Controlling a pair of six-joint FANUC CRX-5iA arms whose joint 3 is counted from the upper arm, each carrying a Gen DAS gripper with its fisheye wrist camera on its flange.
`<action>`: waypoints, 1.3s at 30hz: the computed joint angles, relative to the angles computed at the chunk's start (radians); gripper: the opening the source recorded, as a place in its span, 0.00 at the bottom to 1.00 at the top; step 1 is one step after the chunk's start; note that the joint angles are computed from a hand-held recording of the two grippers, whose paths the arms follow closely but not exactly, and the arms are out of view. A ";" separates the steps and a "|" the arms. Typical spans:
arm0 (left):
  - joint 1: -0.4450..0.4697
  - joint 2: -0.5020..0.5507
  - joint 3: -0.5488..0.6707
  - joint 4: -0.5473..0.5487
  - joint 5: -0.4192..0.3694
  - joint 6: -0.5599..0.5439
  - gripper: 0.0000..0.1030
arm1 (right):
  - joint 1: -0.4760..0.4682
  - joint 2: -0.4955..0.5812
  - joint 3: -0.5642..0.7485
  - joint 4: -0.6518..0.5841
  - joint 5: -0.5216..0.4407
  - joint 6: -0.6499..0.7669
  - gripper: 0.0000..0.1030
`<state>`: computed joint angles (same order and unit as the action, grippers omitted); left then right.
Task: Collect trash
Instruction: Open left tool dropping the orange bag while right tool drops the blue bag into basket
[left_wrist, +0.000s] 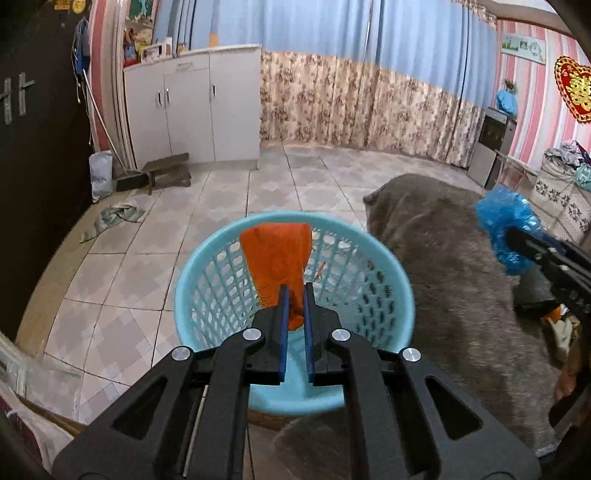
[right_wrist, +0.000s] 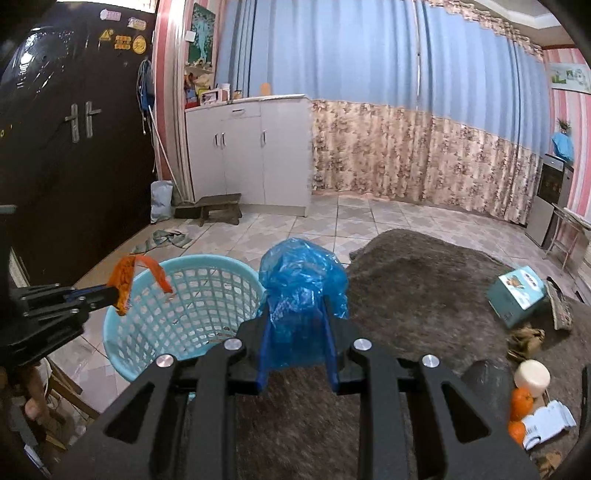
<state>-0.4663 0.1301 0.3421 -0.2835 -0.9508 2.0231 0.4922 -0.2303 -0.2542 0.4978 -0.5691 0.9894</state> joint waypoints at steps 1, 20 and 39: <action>0.021 0.010 -0.004 0.041 0.009 -0.029 0.06 | -0.006 0.006 0.001 -0.007 0.005 0.007 0.23; 0.004 0.023 0.052 -0.140 -0.043 0.100 0.85 | -0.044 0.141 0.145 -0.166 -0.034 0.132 0.23; -0.003 -0.040 0.031 -0.295 -0.125 0.260 0.95 | 0.070 0.339 0.327 -0.235 -0.101 0.138 0.60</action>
<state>-0.4695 0.0900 0.3734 -0.5784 -1.0756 2.2826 0.5622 0.1084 0.0732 0.2629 -0.6697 1.1270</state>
